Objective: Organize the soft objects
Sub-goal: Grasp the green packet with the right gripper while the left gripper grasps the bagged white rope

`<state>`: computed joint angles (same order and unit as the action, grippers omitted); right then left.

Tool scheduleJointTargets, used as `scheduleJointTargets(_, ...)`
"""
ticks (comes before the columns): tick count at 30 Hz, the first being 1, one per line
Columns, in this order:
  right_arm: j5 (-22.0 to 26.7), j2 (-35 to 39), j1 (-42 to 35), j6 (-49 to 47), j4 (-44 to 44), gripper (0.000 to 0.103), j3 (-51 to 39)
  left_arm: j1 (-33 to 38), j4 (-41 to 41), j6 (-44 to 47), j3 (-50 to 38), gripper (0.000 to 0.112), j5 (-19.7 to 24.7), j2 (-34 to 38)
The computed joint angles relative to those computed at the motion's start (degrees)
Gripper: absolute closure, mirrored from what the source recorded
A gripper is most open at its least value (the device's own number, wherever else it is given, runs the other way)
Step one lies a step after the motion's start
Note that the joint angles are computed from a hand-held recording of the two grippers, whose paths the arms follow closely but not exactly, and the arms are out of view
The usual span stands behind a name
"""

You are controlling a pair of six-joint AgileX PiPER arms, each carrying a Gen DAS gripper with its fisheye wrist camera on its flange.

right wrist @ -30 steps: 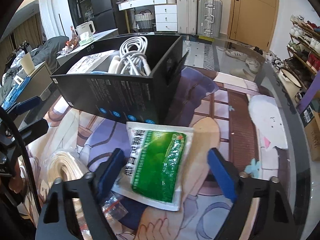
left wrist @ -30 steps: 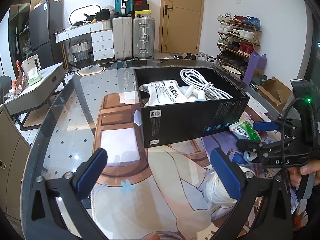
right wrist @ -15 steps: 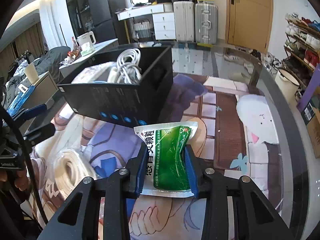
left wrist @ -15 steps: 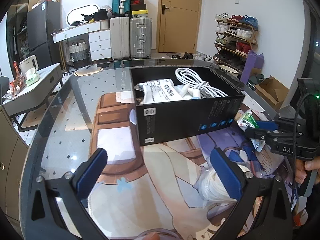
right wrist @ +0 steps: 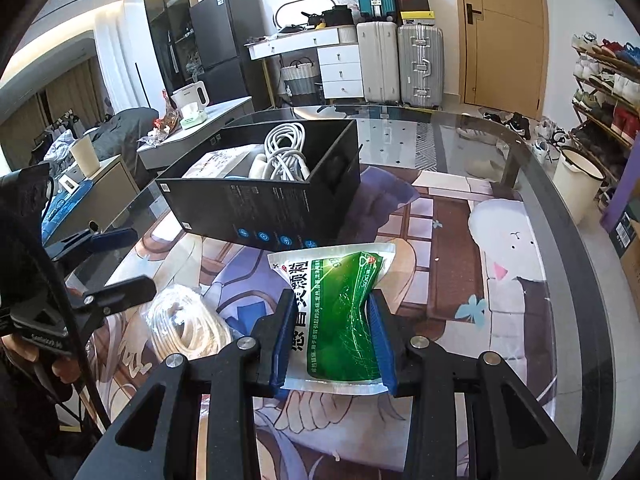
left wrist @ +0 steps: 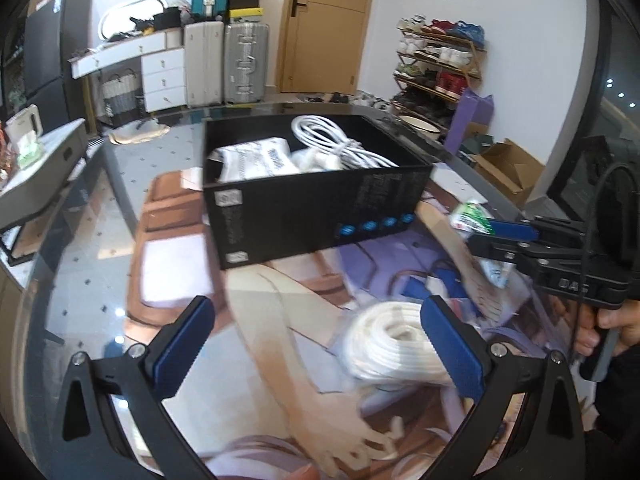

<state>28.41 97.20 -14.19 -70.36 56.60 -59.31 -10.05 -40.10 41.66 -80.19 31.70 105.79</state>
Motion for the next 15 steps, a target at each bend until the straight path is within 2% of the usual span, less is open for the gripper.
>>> scheduleJointTargets(3, 0.13, -0.10, -0.28, -0.78, 0.56, 0.067, 0.26, -0.93, -1.08, 1.23, 0.59, 0.009, 1.36, -0.59)
scheduleJointTargets(7, 0.28, -0.19, -0.46, -1.75, 1.32, 0.067, 0.54, -3.22, -0.17, 1.28, 1.85, 0.009, 1.00, -1.48)
scheduleJointTargets(11, 0.38, -0.26, -0.59, -1.34, 1.06, 0.067, 0.34, -6.50, 6.65, -3.06, 2.55, 0.009, -1.23, -1.96)
scheduleJointTargets(15, 0.74, -0.12, -0.66, -0.77, 0.53, 0.067, -0.14, -8.15, 11.25, -6.94, 1.15, 0.009, -0.41, -1.13)
